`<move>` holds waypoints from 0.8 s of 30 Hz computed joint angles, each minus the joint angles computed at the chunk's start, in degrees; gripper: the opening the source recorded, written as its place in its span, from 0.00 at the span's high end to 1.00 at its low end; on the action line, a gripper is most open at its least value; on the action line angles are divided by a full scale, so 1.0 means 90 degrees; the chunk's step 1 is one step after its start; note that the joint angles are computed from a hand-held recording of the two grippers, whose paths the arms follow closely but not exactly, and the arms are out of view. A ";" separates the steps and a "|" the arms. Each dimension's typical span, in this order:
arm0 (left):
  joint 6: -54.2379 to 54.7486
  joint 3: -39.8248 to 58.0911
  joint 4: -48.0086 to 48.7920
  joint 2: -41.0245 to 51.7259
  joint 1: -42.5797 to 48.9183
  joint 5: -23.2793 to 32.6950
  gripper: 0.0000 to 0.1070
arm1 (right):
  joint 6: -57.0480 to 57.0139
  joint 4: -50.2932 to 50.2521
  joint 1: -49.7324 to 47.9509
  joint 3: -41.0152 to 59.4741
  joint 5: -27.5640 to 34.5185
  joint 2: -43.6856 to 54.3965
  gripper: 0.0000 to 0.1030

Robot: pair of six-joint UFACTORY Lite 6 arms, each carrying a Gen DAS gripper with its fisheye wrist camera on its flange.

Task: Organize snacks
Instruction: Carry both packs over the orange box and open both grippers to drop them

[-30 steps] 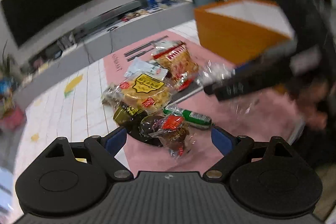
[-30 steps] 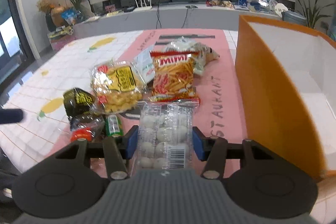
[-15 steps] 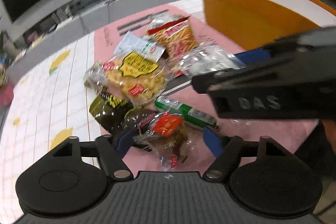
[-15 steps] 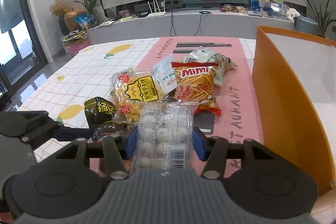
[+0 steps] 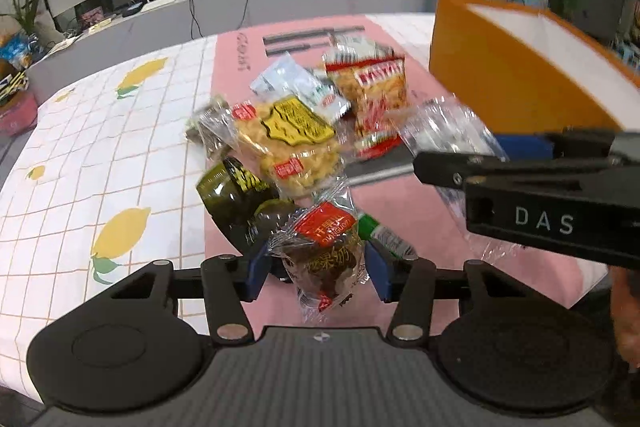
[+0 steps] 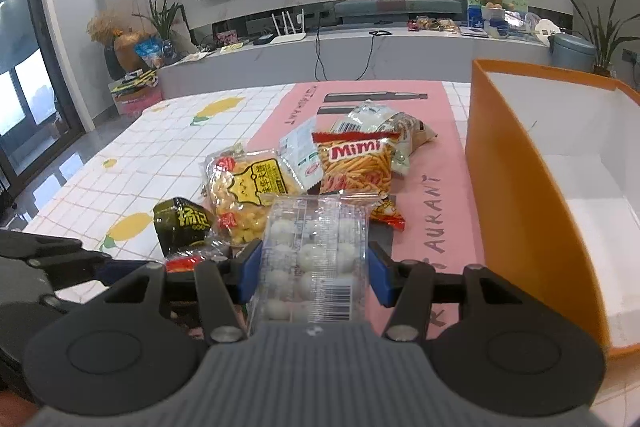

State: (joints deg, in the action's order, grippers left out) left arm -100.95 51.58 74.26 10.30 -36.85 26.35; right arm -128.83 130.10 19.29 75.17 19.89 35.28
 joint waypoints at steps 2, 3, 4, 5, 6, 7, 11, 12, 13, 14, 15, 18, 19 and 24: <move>-0.0279 -0.0169 0.0198 -0.0263 0.0030 -0.0104 0.46 | 0.0185 -0.0144 -0.0080 -0.0091 0.0102 -0.0109 0.48; -0.0404 -0.0229 0.0277 -0.0367 0.0035 -0.0134 0.46 | 0.0317 -0.0258 -0.0132 -0.0171 0.0177 -0.0203 0.48; -0.0466 -0.0285 0.0292 -0.0493 0.0026 -0.0143 0.46 | 0.0488 -0.0412 -0.0190 -0.0224 0.0248 -0.0296 0.48; -0.0521 -0.0338 0.0308 -0.0629 0.0003 -0.0130 0.46 | 0.0628 -0.0526 -0.0277 -0.0324 0.0363 -0.0443 0.48; -0.0598 -0.0380 0.0346 -0.0750 -0.0035 -0.0086 0.46 | 0.0684 -0.0555 -0.0360 -0.0439 0.0484 -0.0590 0.48; -0.0699 -0.0403 0.0424 -0.0845 -0.0083 -0.0026 0.46 | 0.0709 -0.0546 -0.0449 -0.0570 0.0611 -0.0759 0.48; -0.0974 -0.0370 0.0710 -0.1185 -0.0181 0.0012 0.46 | 0.0316 -0.0129 -0.0945 -0.1254 0.1147 -0.1630 0.48; -0.0964 -0.0268 0.0707 -0.1199 -0.0190 -0.0020 0.46 | 0.0224 -0.0106 -0.1093 -0.1391 0.1212 -0.1825 0.48; -0.0958 -0.0162 0.0712 -0.1179 -0.0174 -0.0072 0.46 | 0.0150 -0.0127 -0.1251 -0.1516 0.1256 -0.2007 0.48; -0.0945 -0.0014 0.0698 -0.1139 -0.0187 -0.0122 0.46 | 0.0102 -0.0164 -0.1439 -0.1641 0.1297 -0.2186 0.48; -0.1007 0.0079 0.0761 -0.1089 -0.0203 -0.0166 0.46 | 0.0149 -0.0303 -0.1659 -0.1735 0.1319 -0.2341 0.48; -0.1138 0.0453 0.0967 -0.0866 -0.0260 -0.0333 0.45 | 0.0333 -0.0627 -0.2258 -0.1841 0.1337 -0.2530 0.48; -0.1100 0.0637 0.1002 -0.0742 -0.0270 -0.0401 0.45 | 0.0255 -0.0586 -0.2422 -0.1848 0.1335 -0.2501 0.48; -0.1254 0.1384 0.1299 -0.0054 -0.0244 -0.0684 0.45 | 0.0987 -0.1308 -0.2787 -0.1230 0.1060 -0.1835 0.48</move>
